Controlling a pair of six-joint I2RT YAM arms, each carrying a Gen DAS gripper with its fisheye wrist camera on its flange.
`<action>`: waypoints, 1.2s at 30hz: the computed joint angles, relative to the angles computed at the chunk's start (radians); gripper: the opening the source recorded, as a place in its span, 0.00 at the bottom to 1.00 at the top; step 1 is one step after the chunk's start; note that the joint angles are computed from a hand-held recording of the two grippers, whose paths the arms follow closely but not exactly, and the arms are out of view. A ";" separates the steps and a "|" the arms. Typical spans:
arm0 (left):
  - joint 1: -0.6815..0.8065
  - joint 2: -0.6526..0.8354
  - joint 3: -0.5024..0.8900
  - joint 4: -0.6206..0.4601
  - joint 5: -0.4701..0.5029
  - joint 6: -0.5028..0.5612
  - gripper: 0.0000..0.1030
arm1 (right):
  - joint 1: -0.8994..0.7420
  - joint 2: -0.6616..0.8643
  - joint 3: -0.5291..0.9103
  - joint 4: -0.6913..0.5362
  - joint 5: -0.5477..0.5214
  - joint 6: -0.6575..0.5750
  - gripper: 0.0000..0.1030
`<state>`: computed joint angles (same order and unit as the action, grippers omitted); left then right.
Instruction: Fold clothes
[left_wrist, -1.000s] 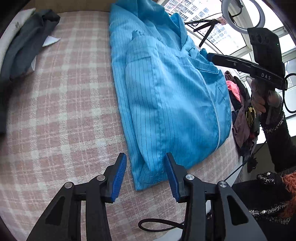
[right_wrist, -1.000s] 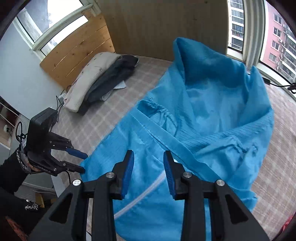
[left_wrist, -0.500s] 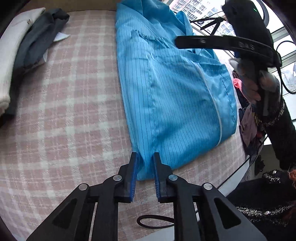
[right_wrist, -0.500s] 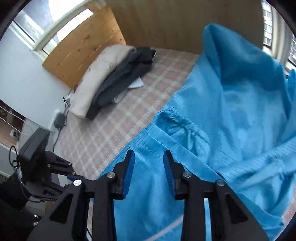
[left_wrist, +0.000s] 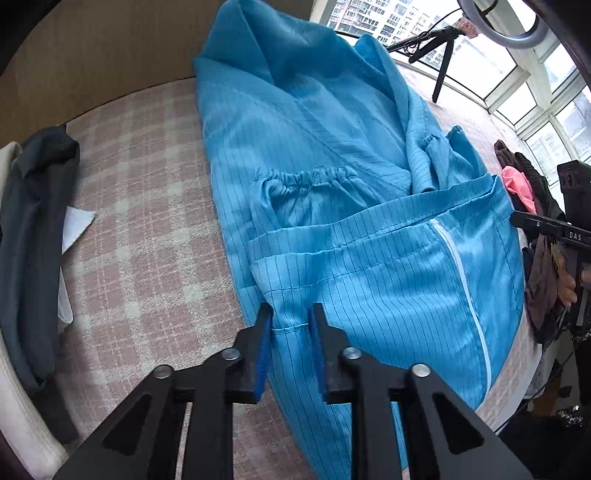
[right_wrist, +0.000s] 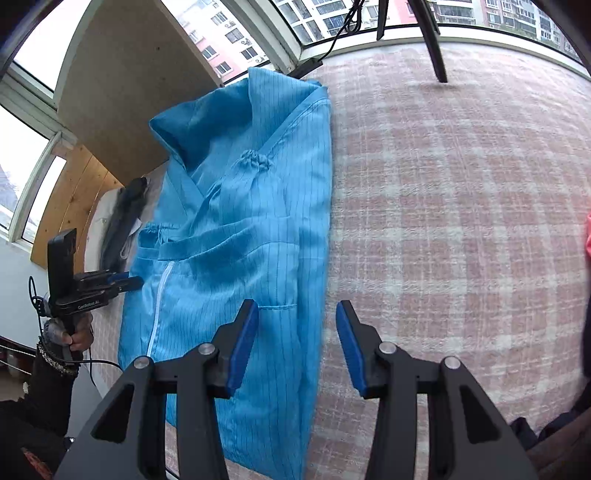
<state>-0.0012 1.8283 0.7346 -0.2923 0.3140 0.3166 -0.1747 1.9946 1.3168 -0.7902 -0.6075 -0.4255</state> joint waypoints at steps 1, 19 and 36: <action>0.005 0.013 0.004 0.007 -0.010 -0.009 0.15 | 0.018 0.007 0.000 0.007 -0.016 -0.006 0.42; -0.099 0.020 0.034 0.079 -0.048 -0.052 0.29 | 0.138 -0.053 -0.069 0.156 0.127 0.027 0.41; -0.363 -0.503 -0.347 -0.012 0.080 -0.128 0.30 | 0.223 -0.508 -0.490 0.139 0.062 -0.029 0.22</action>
